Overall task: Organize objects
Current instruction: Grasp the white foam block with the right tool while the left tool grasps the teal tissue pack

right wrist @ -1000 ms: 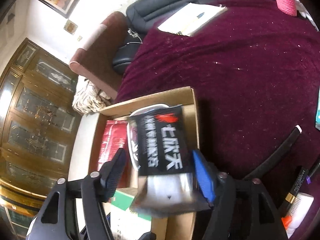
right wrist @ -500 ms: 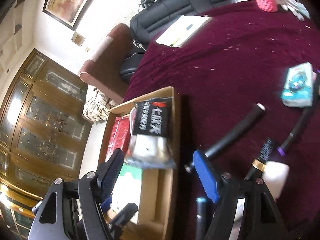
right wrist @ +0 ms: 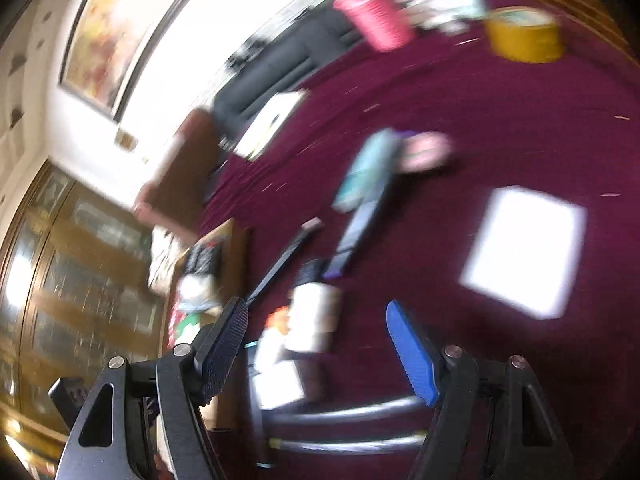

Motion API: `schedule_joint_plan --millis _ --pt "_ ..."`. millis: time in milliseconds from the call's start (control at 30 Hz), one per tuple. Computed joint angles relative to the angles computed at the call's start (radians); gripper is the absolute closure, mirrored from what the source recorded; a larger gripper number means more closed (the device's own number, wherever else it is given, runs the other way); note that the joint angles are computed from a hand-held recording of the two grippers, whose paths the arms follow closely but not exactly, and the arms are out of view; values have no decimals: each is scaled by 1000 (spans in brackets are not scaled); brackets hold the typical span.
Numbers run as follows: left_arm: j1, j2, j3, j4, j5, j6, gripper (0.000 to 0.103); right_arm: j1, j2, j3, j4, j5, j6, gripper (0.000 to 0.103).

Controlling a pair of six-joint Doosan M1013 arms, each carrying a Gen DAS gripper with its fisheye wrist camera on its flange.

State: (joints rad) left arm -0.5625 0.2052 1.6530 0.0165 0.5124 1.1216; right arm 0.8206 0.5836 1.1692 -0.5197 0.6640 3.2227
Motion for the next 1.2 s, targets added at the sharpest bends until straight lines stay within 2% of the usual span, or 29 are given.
schedule_joint_plan --millis 67,167,300,367,400,533,567,600,633,700,833,867,900,933,967,1067,1200 --pt "-15 3 -8 -1 6 21 23 -5 -20 18 1 86 11 26" --pt "-32 16 -28 -13 20 61 23 -19 -43 54 29 172 33 26" --pt "-46 42 -59 -53 39 120 22 -35 -51 90 71 169 45 26" --pt "-51 55 -74 -89 47 169 23 -44 -37 77 113 164 8 26" --pt "-53 62 -82 -105 51 192 23 -45 -21 50 131 195 -19 26" --pt "-63 80 -98 -148 57 259 23 -47 73 -108 148 359 -117 25" --pt "-65 80 -97 -149 56 266 23 -45 109 -168 143 439 -149 25" --pt "-66 81 -96 -150 56 271 23 -42 161 -257 126 556 -194 25" --pt "-66 81 -96 -154 58 277 23 -40 194 -313 120 630 -237 25" --pt "-65 83 -99 -167 63 295 23 -33 217 -350 84 678 -262 26" --pt "-64 88 -112 -152 71 291 23 -39 156 -243 77 562 -209 32" --pt "-65 92 -120 -147 76 286 23 -39 141 -216 69 530 -190 44" --pt "-64 98 -130 -153 84 291 23 -37 115 -168 36 475 -143 47" --pt "-63 106 -143 -171 97 307 23 -37 92 -121 7 411 -103 60" --pt "-61 114 -157 -192 109 322 23 -38 75 -85 -16 359 -67 64" --pt "-65 151 -218 -225 140 349 22 -50 41 -5 -32 245 -21 66" --pt "-86 223 -336 -195 203 335 22 -60 33 4 6 215 -72 64"
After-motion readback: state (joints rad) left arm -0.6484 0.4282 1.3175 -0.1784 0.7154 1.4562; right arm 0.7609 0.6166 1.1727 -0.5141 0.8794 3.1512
